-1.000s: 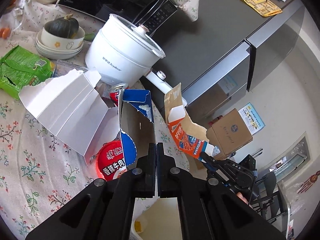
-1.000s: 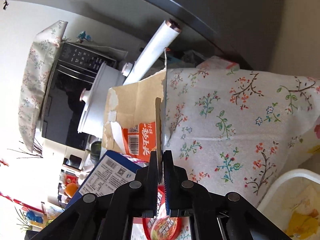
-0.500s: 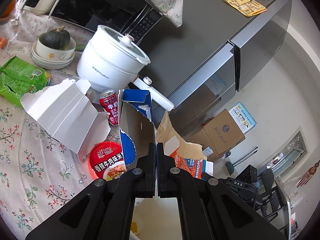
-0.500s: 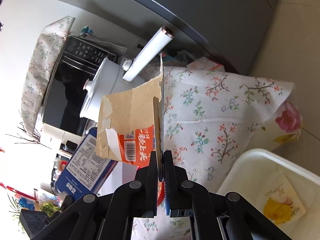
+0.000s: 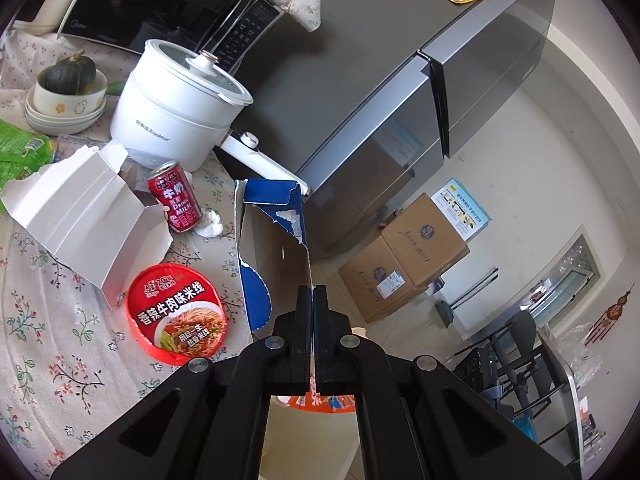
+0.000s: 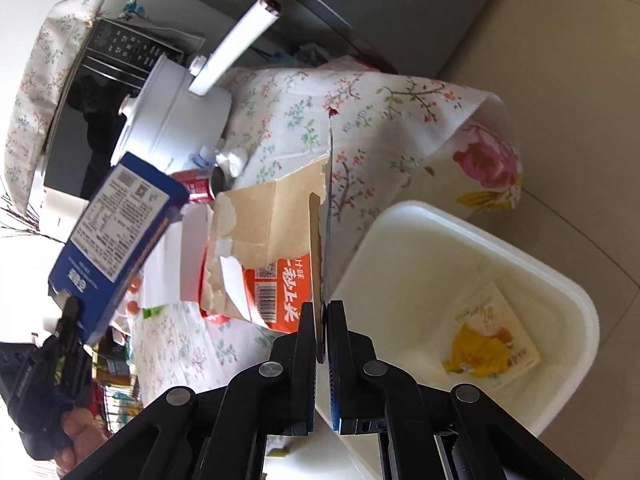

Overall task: Collect trash
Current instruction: 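Release the cardboard cup into the white bin with the right tool while the left tool carries the blue box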

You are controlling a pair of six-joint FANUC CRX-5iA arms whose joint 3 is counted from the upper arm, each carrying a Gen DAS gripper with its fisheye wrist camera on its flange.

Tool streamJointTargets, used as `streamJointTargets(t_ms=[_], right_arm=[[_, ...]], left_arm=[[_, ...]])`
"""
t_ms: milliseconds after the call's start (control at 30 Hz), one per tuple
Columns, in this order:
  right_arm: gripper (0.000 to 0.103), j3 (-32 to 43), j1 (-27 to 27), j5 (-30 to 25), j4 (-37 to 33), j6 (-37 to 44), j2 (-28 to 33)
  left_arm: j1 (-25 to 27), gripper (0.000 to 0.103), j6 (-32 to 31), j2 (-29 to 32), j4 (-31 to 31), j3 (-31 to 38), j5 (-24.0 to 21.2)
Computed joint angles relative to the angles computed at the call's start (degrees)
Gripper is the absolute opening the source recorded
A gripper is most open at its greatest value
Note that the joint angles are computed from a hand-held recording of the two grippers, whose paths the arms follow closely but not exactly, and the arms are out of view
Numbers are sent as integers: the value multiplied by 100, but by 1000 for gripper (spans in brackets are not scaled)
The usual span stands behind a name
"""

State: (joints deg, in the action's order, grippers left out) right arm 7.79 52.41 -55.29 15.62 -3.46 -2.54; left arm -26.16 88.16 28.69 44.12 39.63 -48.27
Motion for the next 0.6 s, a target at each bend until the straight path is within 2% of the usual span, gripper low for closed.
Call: streamJointTargets(t_ms=[100,367,600], right_arm=[[5,107,73,-331,-187,283,-20],[5,581,121,-1675,-731,1005,239],[5,1088,95,-2504,-1046,1604,711]], left_arm=[[-70,0,-110,75,57,122,-33],[-186,0,-237,286,26,448,-298],[-244,0,-336,365,-56,597,-450]])
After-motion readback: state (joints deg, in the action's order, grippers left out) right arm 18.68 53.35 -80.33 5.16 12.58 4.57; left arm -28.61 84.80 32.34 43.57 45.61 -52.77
